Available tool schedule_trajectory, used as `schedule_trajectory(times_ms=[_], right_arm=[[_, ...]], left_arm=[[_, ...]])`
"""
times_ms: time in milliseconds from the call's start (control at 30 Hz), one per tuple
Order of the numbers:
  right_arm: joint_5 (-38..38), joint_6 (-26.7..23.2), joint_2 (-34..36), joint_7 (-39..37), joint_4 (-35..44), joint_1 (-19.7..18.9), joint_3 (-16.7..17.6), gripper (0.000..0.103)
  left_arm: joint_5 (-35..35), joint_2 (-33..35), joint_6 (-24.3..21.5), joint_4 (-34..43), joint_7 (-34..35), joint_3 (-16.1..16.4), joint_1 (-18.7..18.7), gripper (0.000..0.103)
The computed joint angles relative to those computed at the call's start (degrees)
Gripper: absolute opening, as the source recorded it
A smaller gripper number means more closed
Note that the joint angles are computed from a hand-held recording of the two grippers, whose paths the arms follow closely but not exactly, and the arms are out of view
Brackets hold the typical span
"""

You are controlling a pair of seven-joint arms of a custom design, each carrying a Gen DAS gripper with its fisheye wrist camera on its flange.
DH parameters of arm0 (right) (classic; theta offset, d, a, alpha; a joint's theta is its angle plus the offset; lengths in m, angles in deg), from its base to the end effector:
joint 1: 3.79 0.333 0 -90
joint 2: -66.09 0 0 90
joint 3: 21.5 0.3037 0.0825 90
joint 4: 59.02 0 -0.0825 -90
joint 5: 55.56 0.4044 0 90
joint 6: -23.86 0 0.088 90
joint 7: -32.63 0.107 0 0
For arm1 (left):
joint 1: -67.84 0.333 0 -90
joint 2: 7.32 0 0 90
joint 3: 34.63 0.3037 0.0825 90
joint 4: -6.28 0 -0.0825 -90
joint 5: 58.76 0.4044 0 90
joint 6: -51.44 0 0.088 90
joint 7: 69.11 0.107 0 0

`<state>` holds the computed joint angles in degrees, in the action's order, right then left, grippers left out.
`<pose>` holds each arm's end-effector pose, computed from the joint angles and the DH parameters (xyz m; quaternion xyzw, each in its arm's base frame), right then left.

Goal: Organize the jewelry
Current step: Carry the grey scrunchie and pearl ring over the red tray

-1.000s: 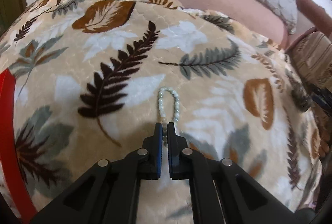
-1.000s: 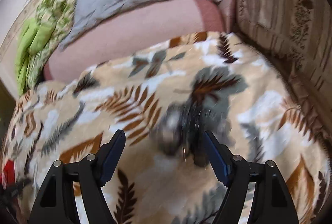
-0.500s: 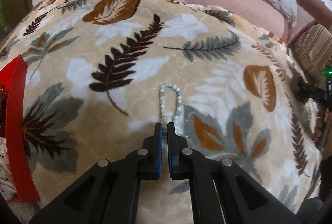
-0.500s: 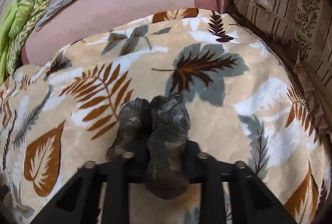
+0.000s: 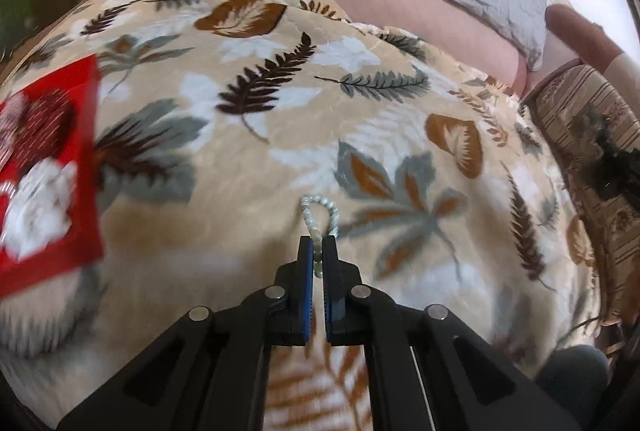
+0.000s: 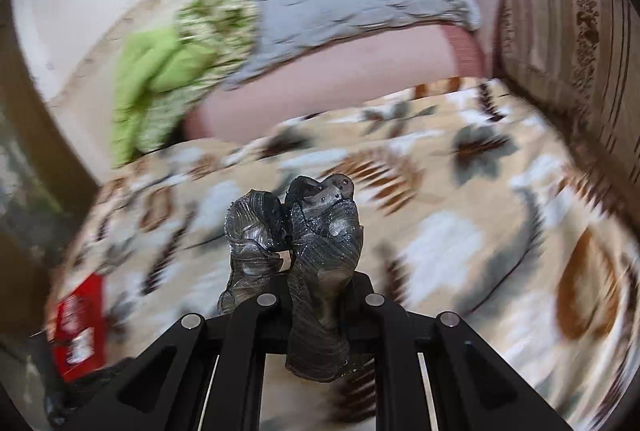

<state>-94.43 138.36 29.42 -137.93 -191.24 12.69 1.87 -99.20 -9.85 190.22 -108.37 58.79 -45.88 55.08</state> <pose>0.3317 0.2675 0.5943 -0.3065 0.8408 -0.3483 0.2790 0.5481 -0.2487 0.5085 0.4157 -0.8386 0.3522 0.0003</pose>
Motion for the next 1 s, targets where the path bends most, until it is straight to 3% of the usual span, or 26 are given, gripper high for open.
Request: schedule_trajectory(times_ms=[100,233,367,400,500,533,667,767,833,933,1000], right_arm=[[-2.75,0.43,8.48,5.24,5.35,0.03,5.2,0.013],[-3.25,5.64,16.31,7.8,7.9,3.42,4.35,0.013],[-5.42,3.94,21.98,5.44,11.12,6.61,3.62,0.013],[-6.07,3.01,22.96,5.0,11.94,7.31,3.38,0.013],[-7.94,2.7,22.96,5.34,11.39,9.36,1.85,0.013],[-8.23,2.71,22.85,5.38,11.15,9.98,1.13,0.013],[-9.14,3.26,22.01,7.2,9.89,12.32,-1.25,0.013],[-9.26,3.24,21.4,8.26,9.17,13.12,-2.02,0.014],[-9.19,3.95,20.9,8.82,8.58,13.25,-2.49,0.014],[-9.37,4.53,20.55,9.26,8.21,13.11,-2.68,0.014],[-9.64,4.71,20.45,9.4,8.14,12.99,-2.62,0.014]], left_arm=[[-1.76,-5.01,-0.81,-5.26,1.32,1.26,0.49,0.004],[0.24,-7.8,-2.97,-9.83,-0.81,3.06,1.03,0.004],[-1.18,-7.78,-4.72,-10.88,-1.71,4.17,1.25,0.004],[-2.51,-8.18,-4.86,-11.08,-0.15,4.39,1.02,0.008],[-2.77,-9.69,-1.94,-12.48,2.93,3.58,0.07,0.047],[-2.07,-9.89,-0.63,-12.89,3.81,3.19,-0.38,0.047],[6.36,-8.27,4.28,-13.21,1.31,0.65,-1.45,0.046],[9.2,-8.89,8.86,-15.16,0.43,0.47,-2.41,0.034],[9.57,-9.59,9.69,-16.12,1.49,1.25,-3.09,0.014],[8.64,-10.4,8.39,-16.5,4.34,2.73,-3.92,0.006],[8.1,-10.81,7.68,-16.67,5.25,3.11,-4.15,0.005]])
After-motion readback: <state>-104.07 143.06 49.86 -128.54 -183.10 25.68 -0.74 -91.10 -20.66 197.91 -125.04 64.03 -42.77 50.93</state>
